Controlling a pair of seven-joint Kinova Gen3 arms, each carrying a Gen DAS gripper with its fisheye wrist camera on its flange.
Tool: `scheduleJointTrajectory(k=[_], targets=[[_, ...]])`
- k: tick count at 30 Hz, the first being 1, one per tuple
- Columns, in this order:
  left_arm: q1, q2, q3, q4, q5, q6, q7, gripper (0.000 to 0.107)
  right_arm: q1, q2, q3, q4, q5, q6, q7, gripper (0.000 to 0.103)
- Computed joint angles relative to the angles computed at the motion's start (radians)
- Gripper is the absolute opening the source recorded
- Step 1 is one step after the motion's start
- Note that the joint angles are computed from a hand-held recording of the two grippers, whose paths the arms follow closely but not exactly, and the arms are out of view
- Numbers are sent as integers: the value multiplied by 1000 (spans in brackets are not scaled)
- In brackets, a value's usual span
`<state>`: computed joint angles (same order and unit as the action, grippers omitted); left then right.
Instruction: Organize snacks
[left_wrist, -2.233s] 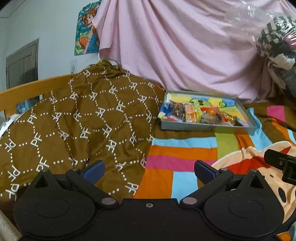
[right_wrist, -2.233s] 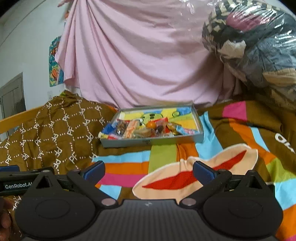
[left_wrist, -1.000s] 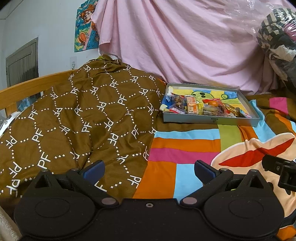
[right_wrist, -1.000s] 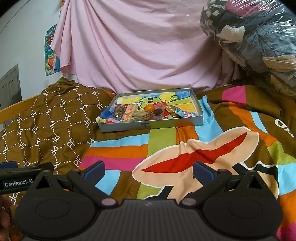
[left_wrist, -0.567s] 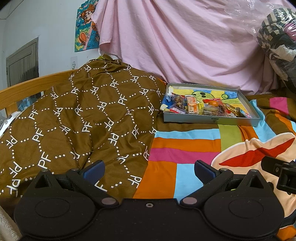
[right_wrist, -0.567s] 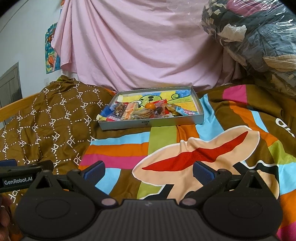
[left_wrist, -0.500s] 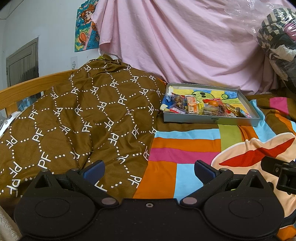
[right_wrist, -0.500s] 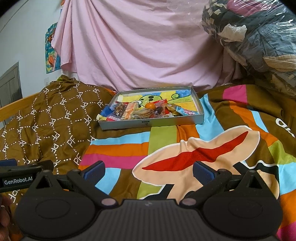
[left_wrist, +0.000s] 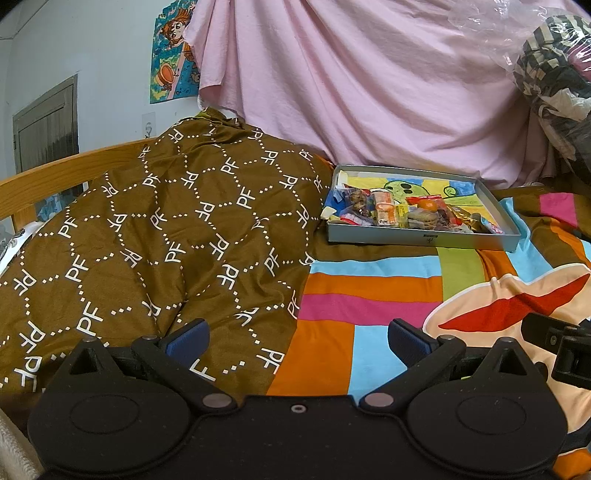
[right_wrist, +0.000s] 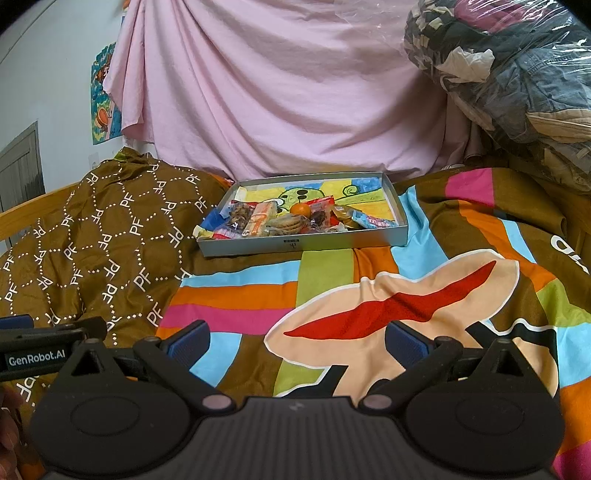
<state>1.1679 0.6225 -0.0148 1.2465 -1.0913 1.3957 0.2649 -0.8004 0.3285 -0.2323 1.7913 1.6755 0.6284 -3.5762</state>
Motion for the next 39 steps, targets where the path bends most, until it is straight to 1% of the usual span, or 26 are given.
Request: scheduleJointTrajectory(k=[8, 12, 14, 18, 27, 39], targets=[[0, 3, 0, -8, 3, 10, -5, 102, 0, 2, -2, 2, 4, 0, -4, 103], [-6, 30, -2, -70, 47, 80, -50, 102, -1, 3, -2, 3, 0, 0, 0, 103], [-13, 36, -4, -93, 75, 100, -72, 102, 0, 4, -1, 1, -5, -2, 5, 103], [-12, 27, -10, -85, 91, 94, -64, 102, -1, 3, 2, -1, -14, -4, 15, 103], [-4, 41, -18, -108, 88, 98, -89, 102, -3, 2, 6, -2, -22, -8, 27, 103], [-2, 40, -23, -106, 89, 93, -90, 102, -8, 2, 9, -4, -30, -6, 33, 103]])
